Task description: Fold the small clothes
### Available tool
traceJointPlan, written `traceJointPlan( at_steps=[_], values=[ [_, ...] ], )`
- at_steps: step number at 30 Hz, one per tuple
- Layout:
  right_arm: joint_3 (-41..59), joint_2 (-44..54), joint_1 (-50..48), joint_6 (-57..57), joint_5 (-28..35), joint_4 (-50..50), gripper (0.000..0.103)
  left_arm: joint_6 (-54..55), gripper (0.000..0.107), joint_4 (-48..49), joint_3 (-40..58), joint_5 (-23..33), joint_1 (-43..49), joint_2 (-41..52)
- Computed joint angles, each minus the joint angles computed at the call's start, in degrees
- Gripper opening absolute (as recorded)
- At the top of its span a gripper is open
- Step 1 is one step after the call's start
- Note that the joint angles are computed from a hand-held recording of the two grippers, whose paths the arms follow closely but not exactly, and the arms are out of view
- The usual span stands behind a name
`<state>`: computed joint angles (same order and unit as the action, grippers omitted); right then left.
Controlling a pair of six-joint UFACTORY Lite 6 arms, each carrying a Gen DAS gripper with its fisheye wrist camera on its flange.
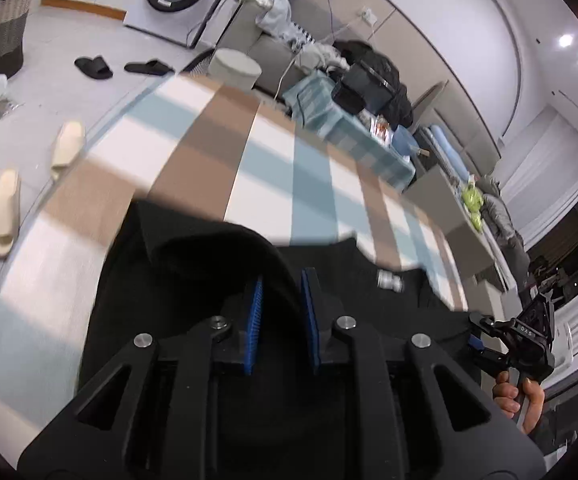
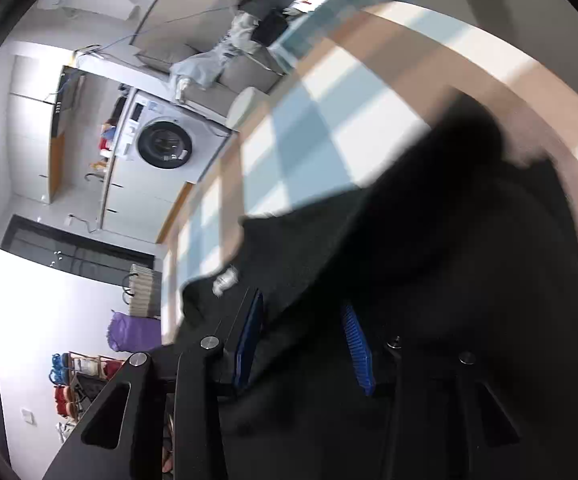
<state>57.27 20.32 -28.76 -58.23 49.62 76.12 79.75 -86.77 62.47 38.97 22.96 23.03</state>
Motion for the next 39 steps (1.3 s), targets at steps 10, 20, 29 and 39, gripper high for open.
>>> traceJointPlan(
  at_steps=[10,20,29,39],
  values=[
    [2.46,-6.35,0.70,-3.55,-9.31,4.26,0.042,-1.32,0.062,-0.30,6.46,-9.55,0.02,1.04],
    [4.92,-2.75,-10.43,1.48,-10.21,-9.19,0.045,-8.33,0.055,12.42,10.25,-18.85,-2.26,7.79],
    [4.33,1.24,-2.42,-9.04,-17.15,-6.10,0.025,16.73,0.004,-10.16,3.16,-18.61,-0.80,2.21],
    [-4.39,-9.65,-14.21,-23.99,-5.27,7.82,0.005,11.27,0.003,-5.72,3.07,-12.37,4.84,-0.23]
  ],
)
